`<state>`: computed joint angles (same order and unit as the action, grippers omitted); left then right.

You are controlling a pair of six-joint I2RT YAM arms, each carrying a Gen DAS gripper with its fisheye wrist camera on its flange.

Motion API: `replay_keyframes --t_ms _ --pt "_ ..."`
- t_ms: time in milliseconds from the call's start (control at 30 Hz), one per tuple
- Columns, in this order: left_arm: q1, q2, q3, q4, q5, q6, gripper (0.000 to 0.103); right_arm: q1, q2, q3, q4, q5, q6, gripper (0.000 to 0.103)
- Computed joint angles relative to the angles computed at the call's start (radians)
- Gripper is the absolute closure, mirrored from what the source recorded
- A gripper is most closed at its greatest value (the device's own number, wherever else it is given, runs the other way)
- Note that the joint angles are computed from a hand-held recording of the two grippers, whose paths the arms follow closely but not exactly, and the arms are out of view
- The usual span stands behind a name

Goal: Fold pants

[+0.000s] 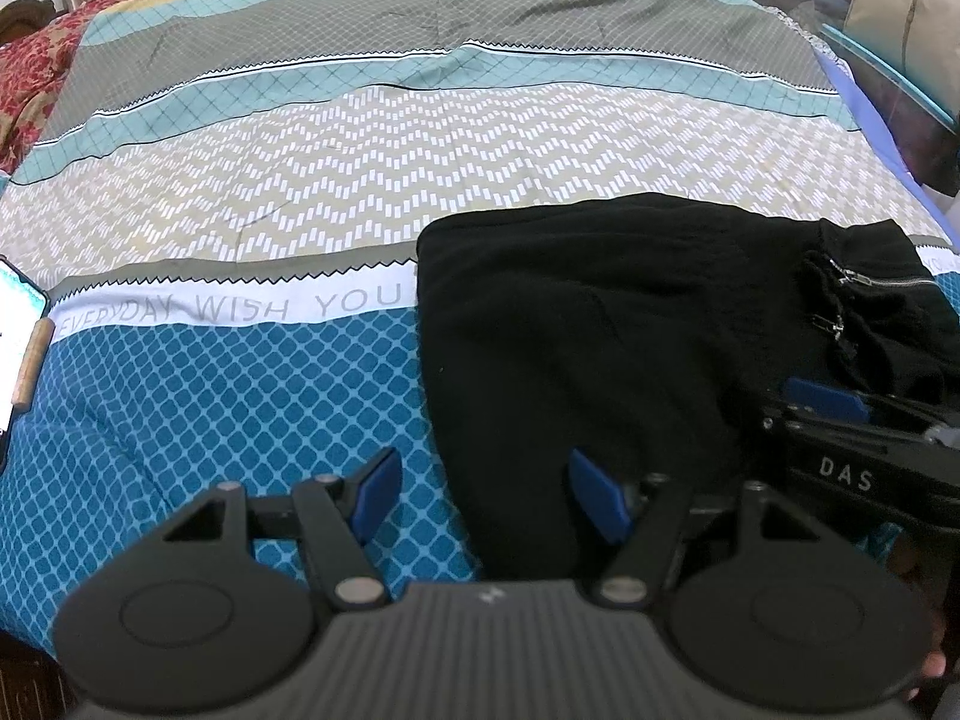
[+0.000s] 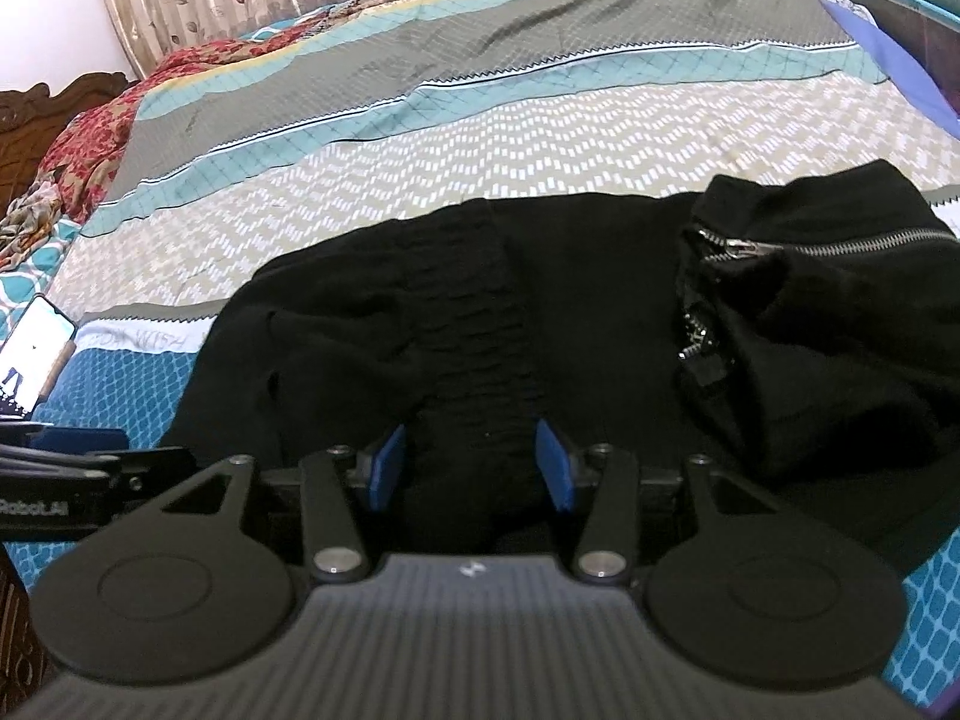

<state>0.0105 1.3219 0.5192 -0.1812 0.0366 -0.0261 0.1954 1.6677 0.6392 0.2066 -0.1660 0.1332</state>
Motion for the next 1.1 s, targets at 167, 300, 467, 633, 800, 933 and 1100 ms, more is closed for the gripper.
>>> replay_keyframes --t_ms 167,300,467,633,800,933,1100 --pt "0.002 0.001 -0.004 0.001 -0.006 -0.002 0.040 -0.033 -0.001 0.018 -0.043 -0.049 0.036 0.040" --pt "0.002 0.009 -0.004 0.006 -0.010 -0.001 0.040 -0.032 -0.066 -0.030 -0.016 -0.030 0.052 0.040" --pt "0.005 0.015 -0.002 0.006 -0.010 0.005 0.040 -0.026 -0.177 -0.115 0.088 -0.027 0.032 0.040" --pt "0.009 0.016 -0.001 0.005 -0.008 0.010 0.040 0.007 -0.181 -0.120 0.112 -0.049 -0.013 0.047" --pt "0.011 0.022 0.003 0.004 -0.009 0.015 0.040 0.009 -0.113 -0.076 0.057 -0.058 -0.036 0.056" --pt "0.012 0.030 0.005 0.007 -0.007 0.020 0.040 -0.003 -0.059 -0.040 0.022 -0.038 -0.038 0.056" --pt "0.001 0.036 0.010 0.007 -0.019 0.016 0.040 0.001 -0.046 -0.041 0.033 -0.029 -0.050 0.055"
